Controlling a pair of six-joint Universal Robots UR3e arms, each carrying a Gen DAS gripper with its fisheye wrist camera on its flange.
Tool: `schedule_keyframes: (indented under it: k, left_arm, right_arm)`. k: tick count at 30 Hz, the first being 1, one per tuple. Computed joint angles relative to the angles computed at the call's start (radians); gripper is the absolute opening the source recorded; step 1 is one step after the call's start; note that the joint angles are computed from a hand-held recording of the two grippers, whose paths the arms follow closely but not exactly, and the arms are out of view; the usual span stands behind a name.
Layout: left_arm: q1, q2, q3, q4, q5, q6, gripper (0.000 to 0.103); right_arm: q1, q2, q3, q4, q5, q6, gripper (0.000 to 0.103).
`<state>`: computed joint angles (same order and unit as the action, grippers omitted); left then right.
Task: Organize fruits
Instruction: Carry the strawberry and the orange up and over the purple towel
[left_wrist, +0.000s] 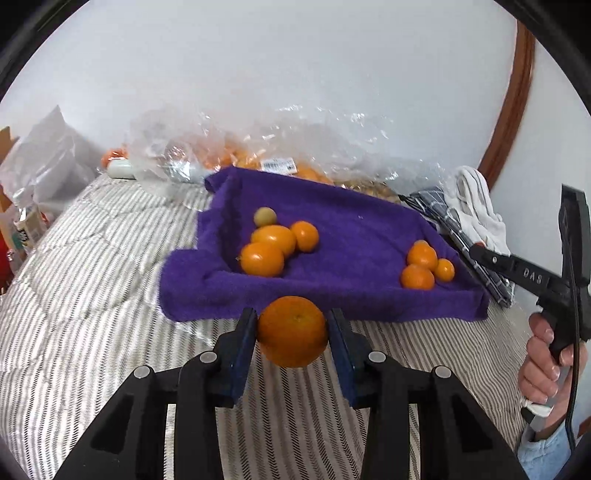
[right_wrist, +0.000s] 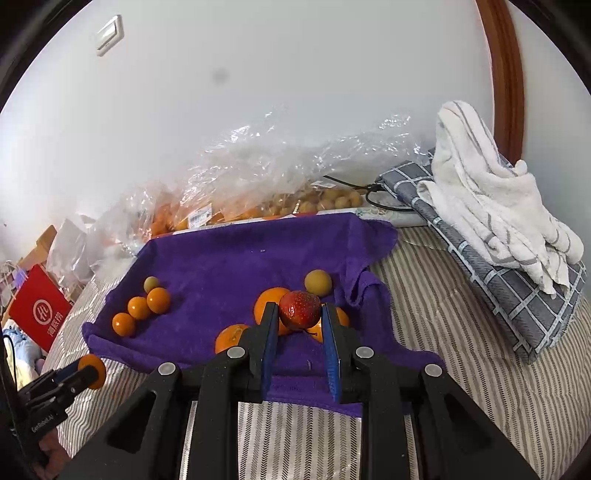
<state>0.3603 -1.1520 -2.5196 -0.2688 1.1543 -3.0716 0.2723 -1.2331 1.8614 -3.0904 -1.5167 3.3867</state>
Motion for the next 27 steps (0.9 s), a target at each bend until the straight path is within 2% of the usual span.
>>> schedule_keyframes:
  k: [7,12,16,23,27]
  left_arm:
    - [0.094,0.154,0.031,-0.200,-0.064,0.034,0.037]
    - [0.112,0.160,0.117,-0.270,-0.075,0.035,0.037]
    - [0.084,0.087,0.217,-0.257,-0.054,0.012,0.037]
    - [-0.055,-0.162,0.476,-0.213,0.092,-0.039,0.037]
    - [-0.117,-0.309,0.624,-0.204,0.132,-0.079,0.037]
  right_arm:
    - [0.019,0.028,-0.029,0.005,0.015,-0.029,0.024]
    - [0.036,0.032,-0.068,0.052,0.016,-0.043,0.024]
    - [0.029,0.009,-0.124,0.123,0.019,-0.058,0.024]
    - [-0.017,-0.004,-0.284,0.273,0.031,-0.087,0.024]
    - [-0.038,0.049,-0.421,0.355,0.043,-0.088,0.024]
